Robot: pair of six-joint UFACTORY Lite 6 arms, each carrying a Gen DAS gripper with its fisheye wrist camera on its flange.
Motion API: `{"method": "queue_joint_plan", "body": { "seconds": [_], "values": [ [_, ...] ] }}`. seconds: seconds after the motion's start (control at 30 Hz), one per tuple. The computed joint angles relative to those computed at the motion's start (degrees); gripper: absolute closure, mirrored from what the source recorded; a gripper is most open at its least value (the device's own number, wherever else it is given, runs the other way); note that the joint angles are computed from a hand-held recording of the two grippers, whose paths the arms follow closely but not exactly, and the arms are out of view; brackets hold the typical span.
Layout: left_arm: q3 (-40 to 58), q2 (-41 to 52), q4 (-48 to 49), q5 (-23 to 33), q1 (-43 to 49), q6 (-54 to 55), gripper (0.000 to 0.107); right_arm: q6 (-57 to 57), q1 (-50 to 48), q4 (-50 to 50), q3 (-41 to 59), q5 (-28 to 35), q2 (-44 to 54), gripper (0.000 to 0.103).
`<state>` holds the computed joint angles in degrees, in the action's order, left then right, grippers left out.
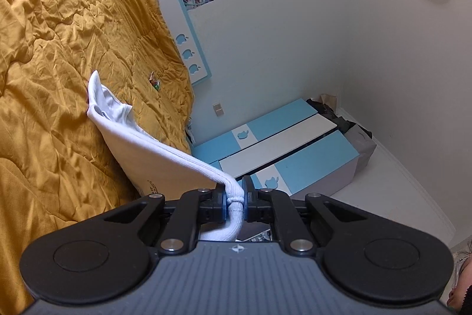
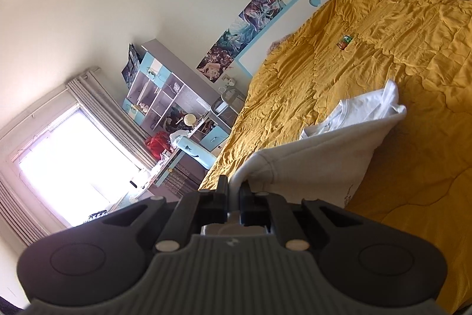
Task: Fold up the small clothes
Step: 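Lift the hem with both grippers and fold it over toward the collar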
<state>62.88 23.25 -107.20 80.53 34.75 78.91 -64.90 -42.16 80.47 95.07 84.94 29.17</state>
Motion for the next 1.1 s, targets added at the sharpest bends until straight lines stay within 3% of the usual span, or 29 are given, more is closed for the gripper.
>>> {"method": "queue_joint_plan", "body": {
  "seconds": [0.23,0.43,0.67,0.87,1.03,1.1],
  "values": [
    [-7.74,-6.55,2.67,5.97,6.39,0.60,0.098,-0.88,-4.62,-0.95,-7.59,3.95,-7.01,0.102],
    [-13.99,-16.81,9.44,6.32,11.37,1.26,0.098,-1.39,-12.07,-3.94,-14.01,8.52,-12.21,0.102],
    [-16.45,-20.71,11.61,9.39,15.20,0.93,0.097,0.40,-17.47,-6.03,-13.27,11.71,-11.79,0.102],
    [-9.54,-13.43,6.35,6.00,9.15,1.48,0.097,3.04,-13.26,-4.62,-8.89,8.11,-5.99,0.102],
    [2.19,-4.70,0.27,3.03,3.74,-1.63,0.097,11.37,-7.86,-5.42,4.21,4.45,3.12,0.102],
    [6.25,-2.97,0.42,-1.21,2.53,-2.99,0.097,13.90,-6.09,-4.79,10.92,2.27,6.63,0.102]
  ]
}}
